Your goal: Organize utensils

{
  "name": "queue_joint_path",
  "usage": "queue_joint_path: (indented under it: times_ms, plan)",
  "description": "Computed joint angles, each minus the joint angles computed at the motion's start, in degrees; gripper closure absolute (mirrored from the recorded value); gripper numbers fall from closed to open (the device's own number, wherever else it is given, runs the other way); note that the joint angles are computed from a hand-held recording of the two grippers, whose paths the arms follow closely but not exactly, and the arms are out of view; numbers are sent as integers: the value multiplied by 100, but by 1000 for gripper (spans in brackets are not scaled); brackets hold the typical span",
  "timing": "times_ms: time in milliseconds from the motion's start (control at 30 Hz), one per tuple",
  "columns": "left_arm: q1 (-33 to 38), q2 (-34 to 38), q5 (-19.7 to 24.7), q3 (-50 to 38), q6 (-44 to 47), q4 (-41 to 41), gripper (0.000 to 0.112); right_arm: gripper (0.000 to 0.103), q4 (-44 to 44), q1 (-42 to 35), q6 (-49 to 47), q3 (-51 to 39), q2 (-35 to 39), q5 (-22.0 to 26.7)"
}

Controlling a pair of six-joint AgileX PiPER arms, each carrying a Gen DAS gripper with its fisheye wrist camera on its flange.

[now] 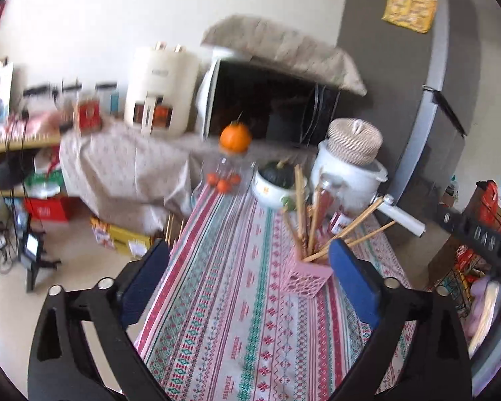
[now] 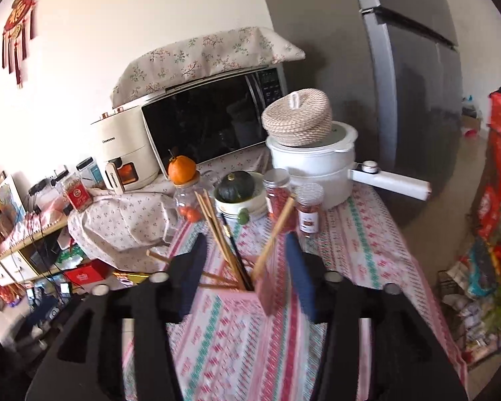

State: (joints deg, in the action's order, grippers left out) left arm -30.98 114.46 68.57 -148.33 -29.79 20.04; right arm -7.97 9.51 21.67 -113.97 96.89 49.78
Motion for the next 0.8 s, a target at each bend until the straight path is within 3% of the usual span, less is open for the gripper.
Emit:
queue_joint_path:
  times_ms: [67,133,233,433,567,800]
  plan:
    - [-259,-50,-32,65,-98,298,17,34,-542,82,473,924,-598,-351]
    - [-552,-142,-19,277,-223,568,17,15,-1026,114,1026,1710,-1137,-566]
    - [-902,-381,-136,918,-506,863,17,7,-1482,64,1589,2422,-1641,-584]
    - [-1493,-947,-691,2379,-1743,2035,16,7,-2403,151,2355,3520,-2209,-429]
    - [-1499,-795,-570,2164,-1236,1413,16,7,-2345,75,2131,3696,-2276,-331]
    - [-1714,-531,-331,1833,-1232,1626,16,7,-2277,-81,1997,3793,-2304,-162]
